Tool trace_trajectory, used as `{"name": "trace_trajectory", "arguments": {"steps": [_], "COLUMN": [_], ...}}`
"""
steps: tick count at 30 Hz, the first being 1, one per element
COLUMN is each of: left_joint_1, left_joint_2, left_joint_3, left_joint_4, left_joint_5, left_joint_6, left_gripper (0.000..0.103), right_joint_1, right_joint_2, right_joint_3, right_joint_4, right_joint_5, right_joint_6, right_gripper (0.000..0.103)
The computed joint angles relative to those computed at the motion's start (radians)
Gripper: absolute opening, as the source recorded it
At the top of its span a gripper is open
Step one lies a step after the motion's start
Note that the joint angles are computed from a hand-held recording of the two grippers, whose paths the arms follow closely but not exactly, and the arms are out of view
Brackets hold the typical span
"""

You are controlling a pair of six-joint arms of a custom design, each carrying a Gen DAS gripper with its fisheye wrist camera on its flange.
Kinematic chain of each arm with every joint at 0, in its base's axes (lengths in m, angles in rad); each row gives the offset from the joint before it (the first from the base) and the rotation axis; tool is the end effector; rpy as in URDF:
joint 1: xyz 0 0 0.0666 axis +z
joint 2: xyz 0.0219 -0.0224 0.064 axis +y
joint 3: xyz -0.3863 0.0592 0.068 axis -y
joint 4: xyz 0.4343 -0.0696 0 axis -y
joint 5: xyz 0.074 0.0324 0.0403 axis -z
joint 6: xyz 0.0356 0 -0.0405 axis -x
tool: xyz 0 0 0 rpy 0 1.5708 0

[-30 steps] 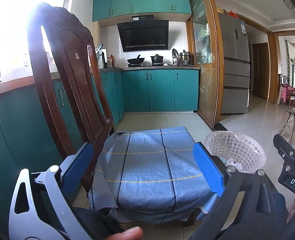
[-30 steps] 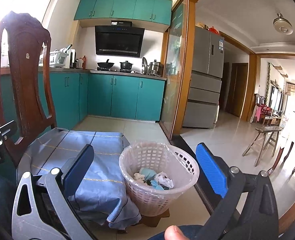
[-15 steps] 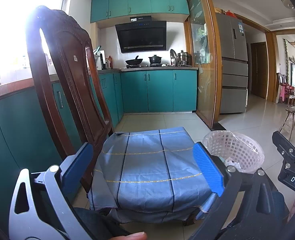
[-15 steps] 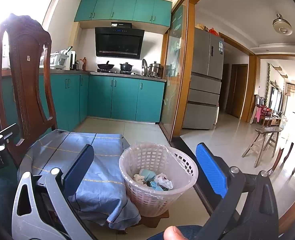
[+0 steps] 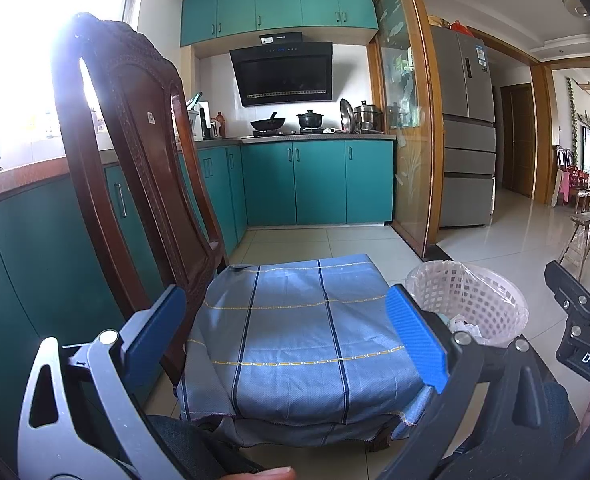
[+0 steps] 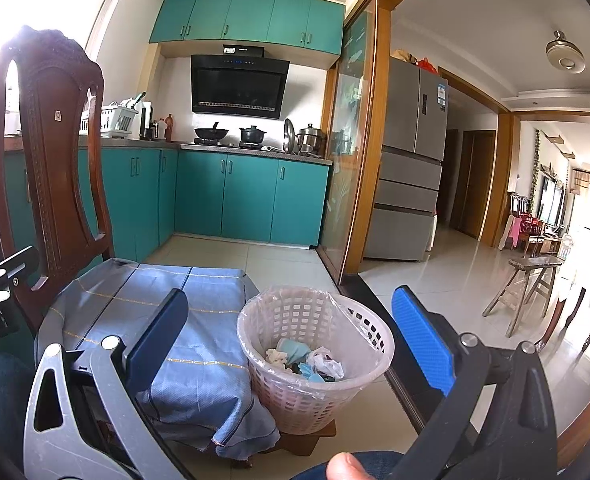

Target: Collect trash

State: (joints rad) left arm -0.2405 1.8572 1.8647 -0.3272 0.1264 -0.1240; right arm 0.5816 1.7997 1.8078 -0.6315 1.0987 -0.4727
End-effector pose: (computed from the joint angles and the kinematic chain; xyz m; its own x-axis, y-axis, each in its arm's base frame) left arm 0.7120 -0.1796 0.4507 -0.2593 0.1899 -0.9469 0.3876 0.9185 0.0781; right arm 0.5885 0.3485 0.4421 -0.2730 0.0683 -0.9596 0.5376 0.8380 -0.0933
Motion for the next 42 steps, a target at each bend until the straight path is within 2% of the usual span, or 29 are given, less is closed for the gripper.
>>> {"name": "trace_trajectory", "arguments": {"steps": [35,42], "left_joint_1": [0.007,0.003], "left_joint_2": [0.018,0.054], "left_joint_3": [0.027,0.074], "left_joint_4": [-0.026,-0.08], "left_joint_5": [0.01,-0.002], "left_joint_6": [0.007,-0.003], "left_gripper": [0.1,0.1], "right_joint_1": [-0.004,-0.006], "right_joint_2": [-0.003,-0.004], "right_joint_3": [-0.021,-0.025], "right_joint_4": [-0.007,-0.002], "right_joint_5": [-0.013,-0.026], "right_joint_6": [-0.018,-0.016], "right_gripper": [0.1,0.1]}}
